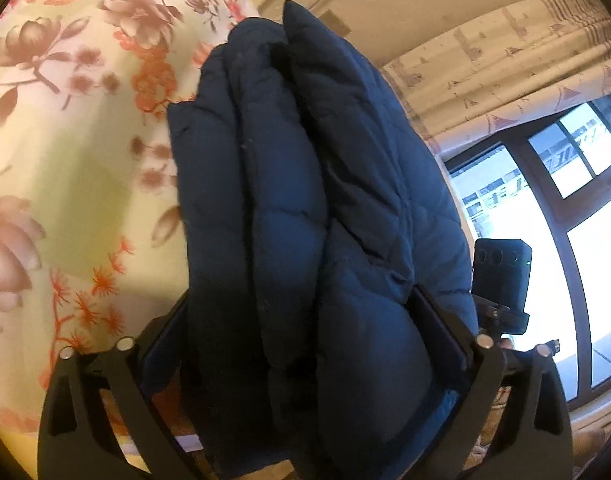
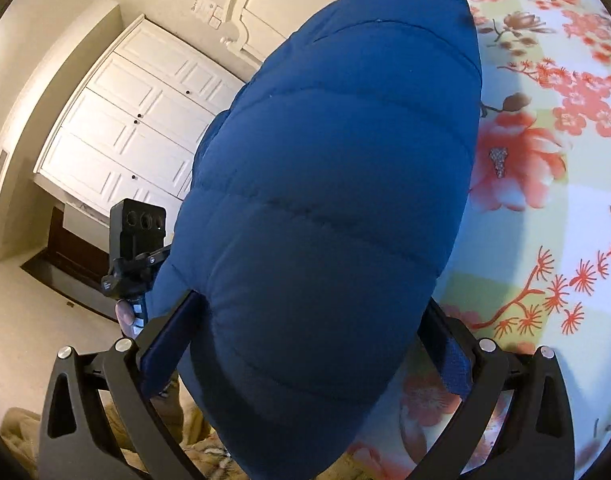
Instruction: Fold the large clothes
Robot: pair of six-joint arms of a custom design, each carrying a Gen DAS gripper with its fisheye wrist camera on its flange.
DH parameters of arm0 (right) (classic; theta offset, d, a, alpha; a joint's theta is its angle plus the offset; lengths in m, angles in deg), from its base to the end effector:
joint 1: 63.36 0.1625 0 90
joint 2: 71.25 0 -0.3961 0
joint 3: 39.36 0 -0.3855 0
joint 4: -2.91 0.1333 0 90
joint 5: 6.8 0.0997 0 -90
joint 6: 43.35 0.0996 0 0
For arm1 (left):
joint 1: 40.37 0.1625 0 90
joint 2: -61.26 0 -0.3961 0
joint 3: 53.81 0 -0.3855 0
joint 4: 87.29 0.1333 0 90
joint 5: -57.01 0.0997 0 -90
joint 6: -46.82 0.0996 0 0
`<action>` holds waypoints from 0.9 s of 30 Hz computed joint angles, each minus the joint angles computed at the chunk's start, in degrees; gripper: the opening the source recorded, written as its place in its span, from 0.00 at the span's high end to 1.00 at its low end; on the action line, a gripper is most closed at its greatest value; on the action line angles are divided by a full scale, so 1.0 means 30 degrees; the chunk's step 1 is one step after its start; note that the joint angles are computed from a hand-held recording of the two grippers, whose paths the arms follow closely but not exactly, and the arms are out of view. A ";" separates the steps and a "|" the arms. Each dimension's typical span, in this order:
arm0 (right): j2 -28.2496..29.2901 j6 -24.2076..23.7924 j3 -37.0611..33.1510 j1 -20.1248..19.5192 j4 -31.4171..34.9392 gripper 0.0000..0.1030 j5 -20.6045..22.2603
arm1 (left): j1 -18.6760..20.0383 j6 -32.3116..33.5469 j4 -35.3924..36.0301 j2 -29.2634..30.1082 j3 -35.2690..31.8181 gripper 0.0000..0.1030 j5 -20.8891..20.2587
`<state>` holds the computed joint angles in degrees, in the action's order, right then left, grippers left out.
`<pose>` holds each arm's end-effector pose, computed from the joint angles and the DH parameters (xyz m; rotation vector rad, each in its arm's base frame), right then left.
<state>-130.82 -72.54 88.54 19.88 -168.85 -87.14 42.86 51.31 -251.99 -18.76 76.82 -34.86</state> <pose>0.0945 -0.4772 0.0734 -0.6180 2.9619 -0.4177 0.0767 -0.4572 0.2045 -0.3081 -3.0176 0.6461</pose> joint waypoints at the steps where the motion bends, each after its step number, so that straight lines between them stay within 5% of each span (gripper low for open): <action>1: 0.0023 -0.0493 0.0403 0.0135 -0.0998 0.15 -0.0137 | 0.0031 0.0051 -0.0268 0.0008 0.0111 0.17 -0.0187; 7: 0.0274 -0.3005 0.2716 0.0531 -0.6722 0.35 -0.0484 | -0.2322 0.1081 -0.5352 -0.1081 0.3428 0.47 0.2508; 13: -0.0852 -0.4047 0.3898 0.0067 -1.0056 0.40 0.0175 | -0.3526 0.0357 -0.8866 0.0787 0.3935 0.53 0.1490; 20: -0.2222 -0.2897 0.0061 -0.0449 -0.7337 0.41 -0.1387 | -0.4886 -0.0904 -0.7139 0.7186 -0.3384 0.54 0.1558; 24: -0.0402 -0.2242 -0.4404 -0.0460 -0.5685 0.41 -0.3610 | -0.4913 -0.3060 -0.5284 1.1128 -0.8717 0.54 0.2118; 27: 0.0738 -0.0844 -0.6415 -0.1042 -0.4866 0.40 -0.4662 | -0.5397 -0.4339 -0.4806 1.3218 -1.1055 0.49 0.3997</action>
<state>-128.61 -75.07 69.30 16.75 -183.45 -101.13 26.67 38.30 -266.41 20.90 43.66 -22.87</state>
